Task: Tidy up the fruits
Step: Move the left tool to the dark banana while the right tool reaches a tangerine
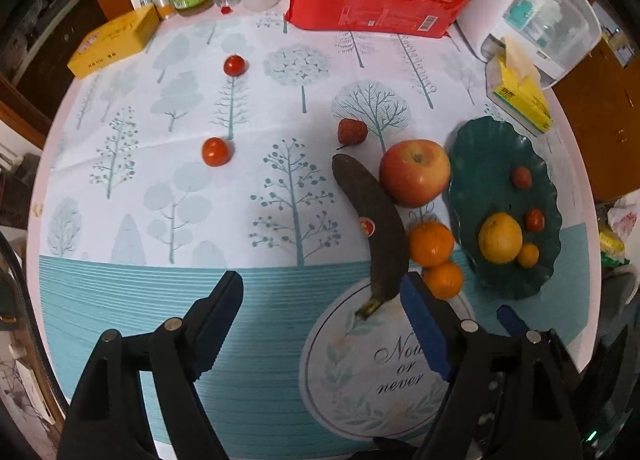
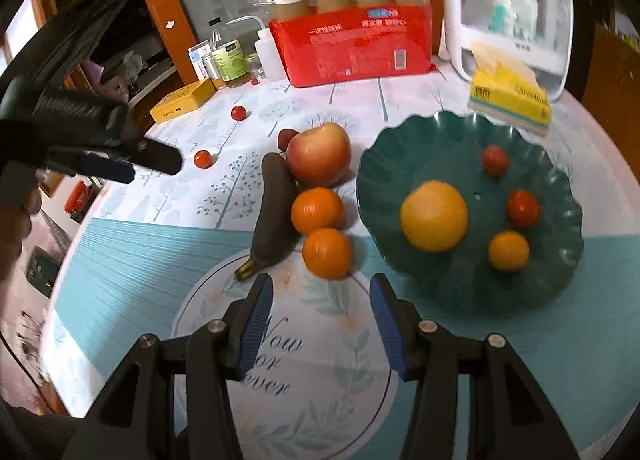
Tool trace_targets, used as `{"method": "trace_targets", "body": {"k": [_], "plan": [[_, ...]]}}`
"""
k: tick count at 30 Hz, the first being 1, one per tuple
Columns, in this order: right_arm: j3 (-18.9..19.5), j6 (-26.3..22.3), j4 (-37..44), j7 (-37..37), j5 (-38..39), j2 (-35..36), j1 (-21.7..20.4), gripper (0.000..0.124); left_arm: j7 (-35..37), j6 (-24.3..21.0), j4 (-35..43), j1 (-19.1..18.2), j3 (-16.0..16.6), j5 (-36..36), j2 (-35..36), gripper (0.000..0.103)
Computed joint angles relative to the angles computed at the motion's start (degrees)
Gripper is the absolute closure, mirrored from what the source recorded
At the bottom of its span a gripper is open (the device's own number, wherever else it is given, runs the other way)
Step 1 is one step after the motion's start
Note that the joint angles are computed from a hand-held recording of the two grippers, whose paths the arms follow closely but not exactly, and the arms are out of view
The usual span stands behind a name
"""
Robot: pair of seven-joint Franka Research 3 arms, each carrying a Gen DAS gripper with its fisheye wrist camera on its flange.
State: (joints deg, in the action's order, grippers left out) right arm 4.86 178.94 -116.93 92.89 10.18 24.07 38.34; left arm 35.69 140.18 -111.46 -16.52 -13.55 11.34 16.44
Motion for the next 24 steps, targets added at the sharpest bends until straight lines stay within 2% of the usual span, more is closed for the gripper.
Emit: {"method": "trace_targets", "body": {"k": [3, 4, 6, 13, 15, 21, 24], "plan": [[-5.44, 1.4, 0.86, 1.36, -2.47, 1.15, 5.11, 0.073, 1.87, -0.48, 2.56, 0.94, -0.73, -3.27, 2.67, 0.023], [-9.28, 2.06, 1.2, 3.06, -4.76, 1.76, 8.52, 0.073, 2.47, -0.22, 3.32, 1.17, -0.9, -4.19, 3.54, 0.023], [-12.33, 2.75, 1.69, 2.78, -5.46, 2.55, 11.38, 0.073, 2.32, -0.49, 5.02, 0.83, -0.73, -4.46, 5.13, 0.023], [-10.75, 3.0, 3.72, -0.57, -5.12, 4.79, 9.88, 0.073, 1.88, 0.36, 8.94, 0.94, -1.0, -7.14, 10.43, 0.023], [-8.11, 2.56, 4.27, -1.83, -4.47, 5.24, 7.44, 0.073, 2.03, 0.42, 10.2, 0.85, -1.07, -7.45, 12.02, 0.023], [-4.16, 2.91, 5.35, -4.91, -3.09, 6.48, 3.85, 0.073, 0.67, -0.29, 14.01, -0.38, -0.24, -6.09, 15.84, 0.023], [0.46, 2.22, 5.97, -7.92, -2.04, 7.09, -0.37, 0.073, -0.54, -0.42, 15.21, -0.99, 0.37, -4.97, 17.04, 0.024]]}}
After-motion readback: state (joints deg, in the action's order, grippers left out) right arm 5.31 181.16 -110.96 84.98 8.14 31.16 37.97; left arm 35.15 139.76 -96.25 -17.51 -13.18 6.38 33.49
